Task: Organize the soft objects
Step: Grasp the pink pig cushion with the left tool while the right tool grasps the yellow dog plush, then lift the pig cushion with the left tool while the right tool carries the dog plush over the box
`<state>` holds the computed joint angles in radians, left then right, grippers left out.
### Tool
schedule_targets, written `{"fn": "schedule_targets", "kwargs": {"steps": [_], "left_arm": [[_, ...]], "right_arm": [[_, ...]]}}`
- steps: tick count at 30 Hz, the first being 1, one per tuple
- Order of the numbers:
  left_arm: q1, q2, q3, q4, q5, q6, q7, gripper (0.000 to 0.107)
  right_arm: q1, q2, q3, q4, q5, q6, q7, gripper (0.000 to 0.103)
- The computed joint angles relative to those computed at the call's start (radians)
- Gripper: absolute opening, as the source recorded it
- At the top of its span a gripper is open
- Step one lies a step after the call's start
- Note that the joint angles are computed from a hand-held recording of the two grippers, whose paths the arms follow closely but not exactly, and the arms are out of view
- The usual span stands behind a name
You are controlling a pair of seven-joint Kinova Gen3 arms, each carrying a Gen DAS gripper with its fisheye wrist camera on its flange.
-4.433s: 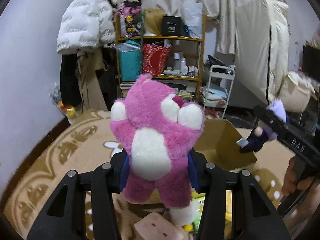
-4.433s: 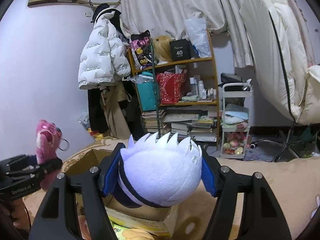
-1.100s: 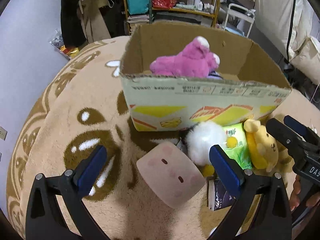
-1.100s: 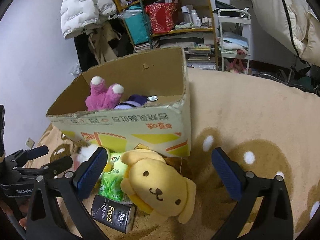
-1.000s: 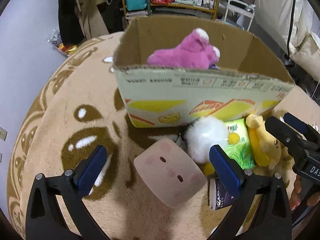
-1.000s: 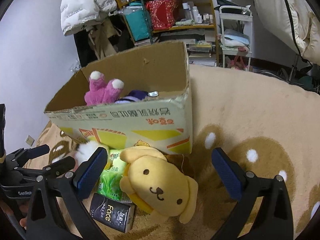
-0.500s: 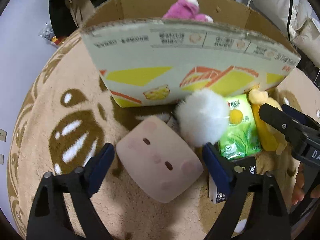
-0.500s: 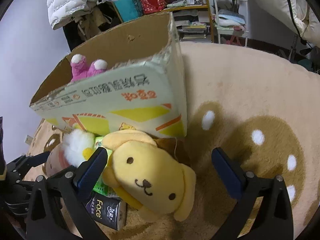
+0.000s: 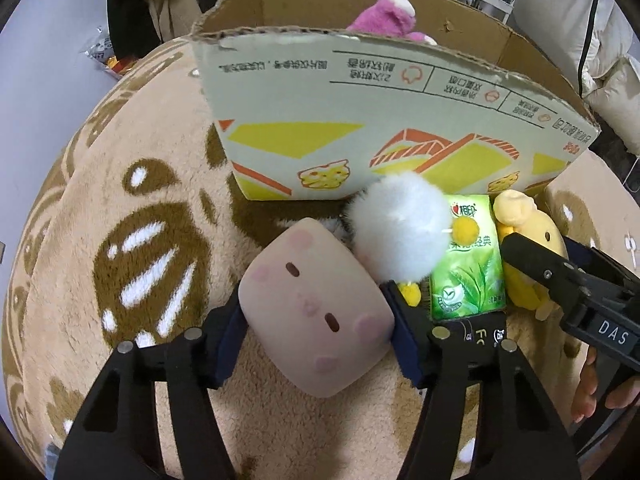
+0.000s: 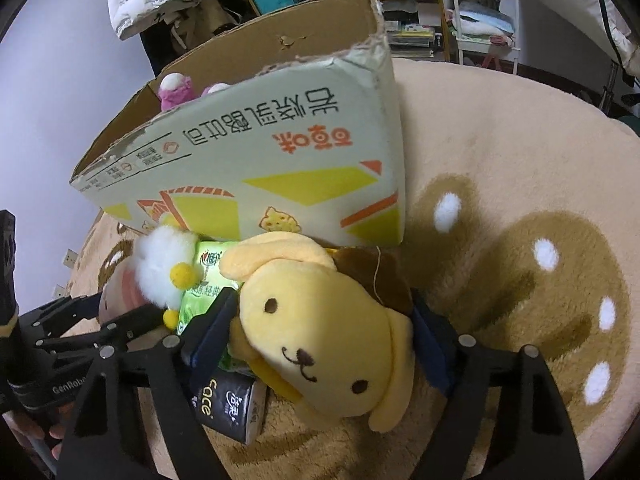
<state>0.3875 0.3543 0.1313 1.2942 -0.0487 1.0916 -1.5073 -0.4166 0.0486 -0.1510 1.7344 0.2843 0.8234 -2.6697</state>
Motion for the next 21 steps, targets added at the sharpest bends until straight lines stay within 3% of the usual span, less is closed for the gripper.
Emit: {"fn": "schedule_targets", "kwargs": {"steps": [6, 13, 21], "left_arm": [[0.022, -0.043, -0.013, 0.039, -0.051, -0.027, 0.041, 0.058], [-0.016, -0.113, 0.002, 0.085, -0.012, -0.052, 0.033, 0.054], [-0.039, -0.246, 0.014, 0.194, -0.012, -0.202, 0.039, 0.054]], "right_arm": [[-0.026, -0.023, -0.02, -0.003, 0.064, 0.041, -0.052, 0.082], [-0.042, -0.064, -0.055, 0.001, 0.135, 0.066, -0.112, 0.08], [-0.059, -0.126, -0.124, 0.002, 0.278, 0.107, -0.253, 0.08]]}}
